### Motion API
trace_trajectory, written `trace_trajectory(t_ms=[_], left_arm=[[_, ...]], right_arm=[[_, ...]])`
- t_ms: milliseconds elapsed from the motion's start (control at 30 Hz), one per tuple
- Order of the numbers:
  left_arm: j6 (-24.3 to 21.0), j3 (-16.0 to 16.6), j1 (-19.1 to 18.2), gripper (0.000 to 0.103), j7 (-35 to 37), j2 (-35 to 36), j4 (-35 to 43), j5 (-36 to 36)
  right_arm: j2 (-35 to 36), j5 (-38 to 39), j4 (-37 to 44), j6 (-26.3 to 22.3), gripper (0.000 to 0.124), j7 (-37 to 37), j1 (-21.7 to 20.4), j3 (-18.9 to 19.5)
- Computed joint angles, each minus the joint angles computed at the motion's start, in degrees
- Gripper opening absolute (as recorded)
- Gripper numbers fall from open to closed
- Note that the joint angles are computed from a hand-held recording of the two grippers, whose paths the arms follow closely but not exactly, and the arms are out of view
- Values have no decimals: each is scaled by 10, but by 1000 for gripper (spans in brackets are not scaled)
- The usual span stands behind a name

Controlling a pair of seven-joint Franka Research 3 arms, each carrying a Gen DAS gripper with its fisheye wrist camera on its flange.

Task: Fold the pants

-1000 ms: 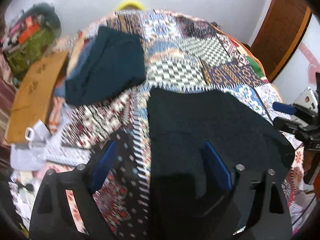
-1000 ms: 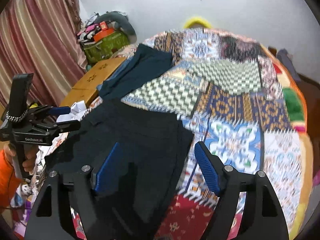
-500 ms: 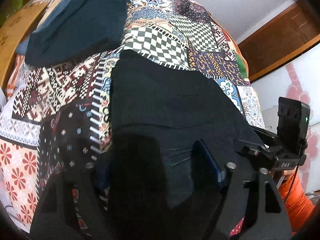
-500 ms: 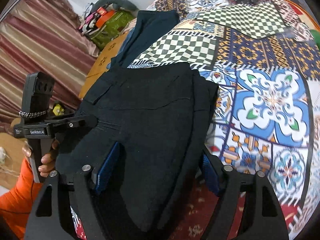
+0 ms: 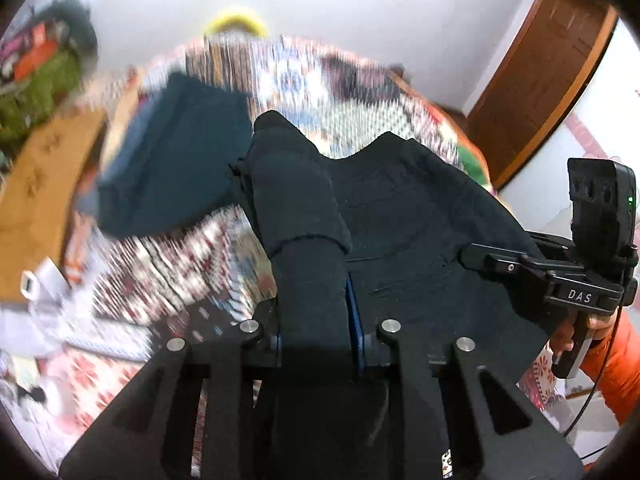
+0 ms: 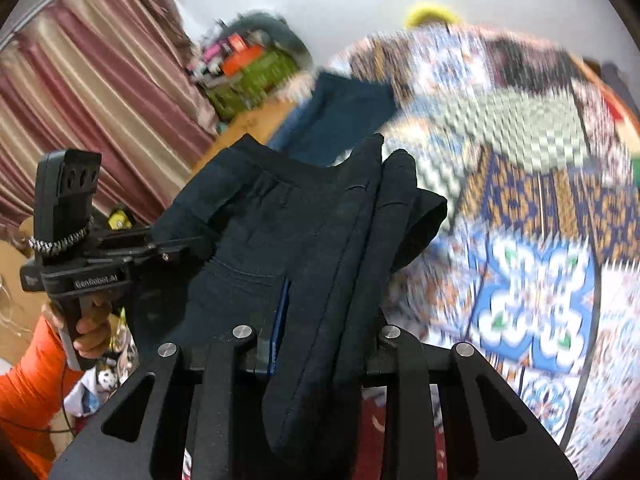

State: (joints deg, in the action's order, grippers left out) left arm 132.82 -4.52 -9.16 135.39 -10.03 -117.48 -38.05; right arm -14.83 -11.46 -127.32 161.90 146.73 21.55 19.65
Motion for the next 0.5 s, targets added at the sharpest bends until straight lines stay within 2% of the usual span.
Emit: trace_trajectory(t_ms=[133,233,333,500], left_arm=[[33,4,0,24,12,4,35,-19],[57,4,4,24,20,30,82,-27],[62,1,17,24,25,70,140,-38],[68,-23,51,24,7,169,260,-21]], right_arm=[[11,-88,54,-8,24,38,-41,30],[40,-150,111,-28,24,59,-48,33],[88,-213,180,-35,24,73,-47,22],[173,-260,281,-45,24,72,-21,-13]])
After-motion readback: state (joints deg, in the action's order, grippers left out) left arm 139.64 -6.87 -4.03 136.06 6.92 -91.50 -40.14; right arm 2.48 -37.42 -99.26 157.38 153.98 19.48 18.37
